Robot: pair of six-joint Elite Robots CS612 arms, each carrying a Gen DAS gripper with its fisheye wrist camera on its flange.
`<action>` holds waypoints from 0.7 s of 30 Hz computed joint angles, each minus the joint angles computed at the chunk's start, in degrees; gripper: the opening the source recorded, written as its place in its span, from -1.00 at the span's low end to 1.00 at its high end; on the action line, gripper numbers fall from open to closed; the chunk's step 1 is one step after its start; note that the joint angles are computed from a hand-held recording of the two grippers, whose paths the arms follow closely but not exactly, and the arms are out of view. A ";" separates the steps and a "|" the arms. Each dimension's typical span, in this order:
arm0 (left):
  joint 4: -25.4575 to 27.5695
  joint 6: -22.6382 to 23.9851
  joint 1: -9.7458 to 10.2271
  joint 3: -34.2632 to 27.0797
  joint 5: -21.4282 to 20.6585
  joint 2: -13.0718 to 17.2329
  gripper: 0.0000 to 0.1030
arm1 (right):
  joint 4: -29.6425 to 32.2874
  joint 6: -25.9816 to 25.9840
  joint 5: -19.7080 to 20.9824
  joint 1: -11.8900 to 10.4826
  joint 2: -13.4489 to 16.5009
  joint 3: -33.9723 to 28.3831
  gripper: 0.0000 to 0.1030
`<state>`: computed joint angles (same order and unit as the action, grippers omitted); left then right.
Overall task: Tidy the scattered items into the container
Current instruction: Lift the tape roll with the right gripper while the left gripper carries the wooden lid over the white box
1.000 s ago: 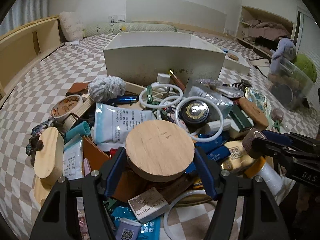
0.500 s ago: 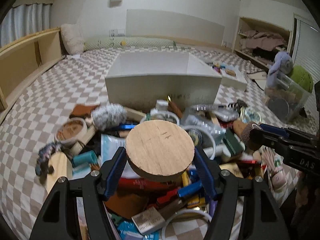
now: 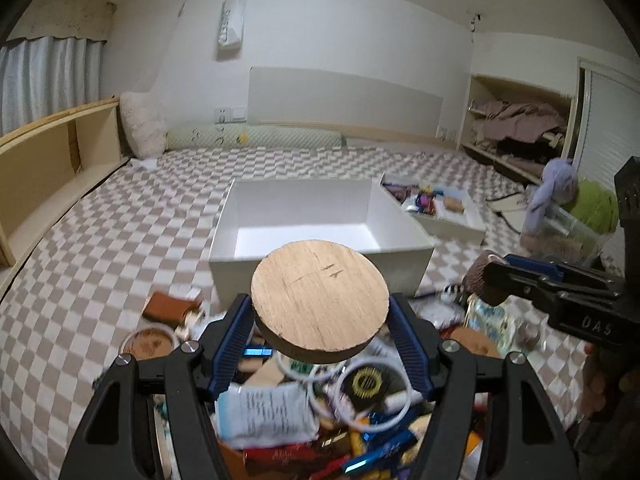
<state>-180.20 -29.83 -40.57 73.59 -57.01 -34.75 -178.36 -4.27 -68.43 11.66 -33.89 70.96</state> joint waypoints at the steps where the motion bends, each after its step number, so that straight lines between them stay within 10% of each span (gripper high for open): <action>1: -0.27 0.38 0.10 -0.36 -0.07 0.05 0.32 | -0.05 -0.28 -0.32 0.11 0.09 -0.50 -0.16; 21: 2.26 4.12 2.69 -10.45 -2.05 2.37 0.32 | 3.52 -2.13 -3.41 1.09 3.64 -12.89 -0.16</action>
